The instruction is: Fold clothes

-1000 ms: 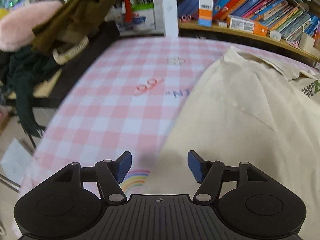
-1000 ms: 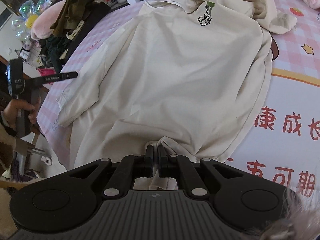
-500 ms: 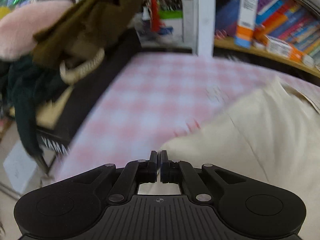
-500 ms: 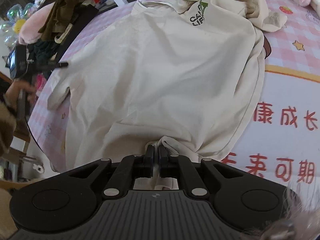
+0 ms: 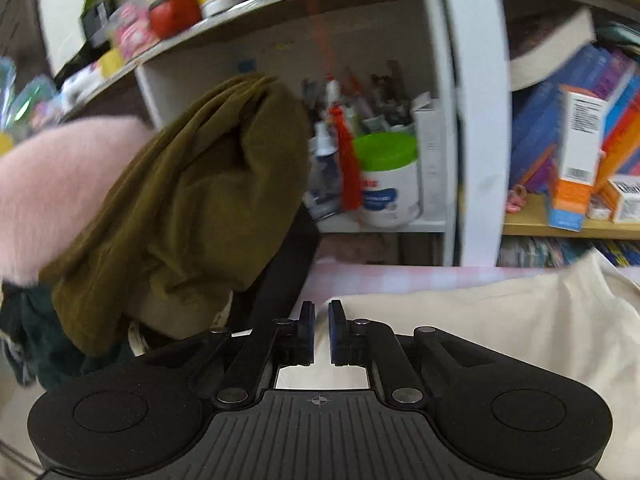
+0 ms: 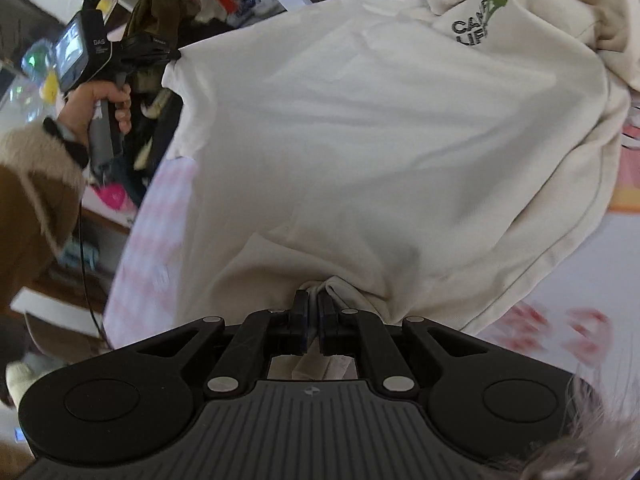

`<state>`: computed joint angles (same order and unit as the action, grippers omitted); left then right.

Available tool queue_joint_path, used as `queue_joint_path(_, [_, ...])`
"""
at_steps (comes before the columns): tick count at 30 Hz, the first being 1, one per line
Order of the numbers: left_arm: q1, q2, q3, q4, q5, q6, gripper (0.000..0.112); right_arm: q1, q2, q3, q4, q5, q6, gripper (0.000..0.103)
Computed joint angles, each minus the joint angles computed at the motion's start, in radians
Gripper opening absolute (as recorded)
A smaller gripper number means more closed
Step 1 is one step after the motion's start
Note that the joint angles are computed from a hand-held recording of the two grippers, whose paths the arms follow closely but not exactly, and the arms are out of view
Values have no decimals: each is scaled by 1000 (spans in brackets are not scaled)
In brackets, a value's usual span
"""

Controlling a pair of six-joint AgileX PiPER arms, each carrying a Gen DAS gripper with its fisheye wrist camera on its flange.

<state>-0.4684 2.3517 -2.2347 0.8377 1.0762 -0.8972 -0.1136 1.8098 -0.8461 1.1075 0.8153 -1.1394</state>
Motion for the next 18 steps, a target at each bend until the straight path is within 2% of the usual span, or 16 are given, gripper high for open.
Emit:
queue_joint_path(2, [-38,-62,107,16,-31,-17,19,35,-11,-10,-14,-13,-8,8])
queue_joint_path(5, [-130,-222,407,78,-163,-188,37,69,-30,-23,-39,-19,-28,24])
queue_joint_path(7, [-216,-333,607,102,-238,-334,52,13,-65,-13,-53,30,-88,37])
queue_joint_path(9, [-319,-397,742,121,-278,-473,58,-76,-105,-7,-80,55,-147,49])
queue_joint_path(12, [-488,-390,764,50,-196,-581,64,-197,-156,-2,-107,-15,-262,53])
queue_joint_path(14, [-586,-360,737,15,-127,-689,69,-266,-154,1,-54,-128,-436,55])
queue_joint_path(16, [-680,-300,653,-1,-18,-807,69,-315,-123,-16,26,-204,-636,55])
queue_joint_path(18, [-743,-233,539,-22,107,-873,72,-363,-43,-74,102,-207,-836,55])
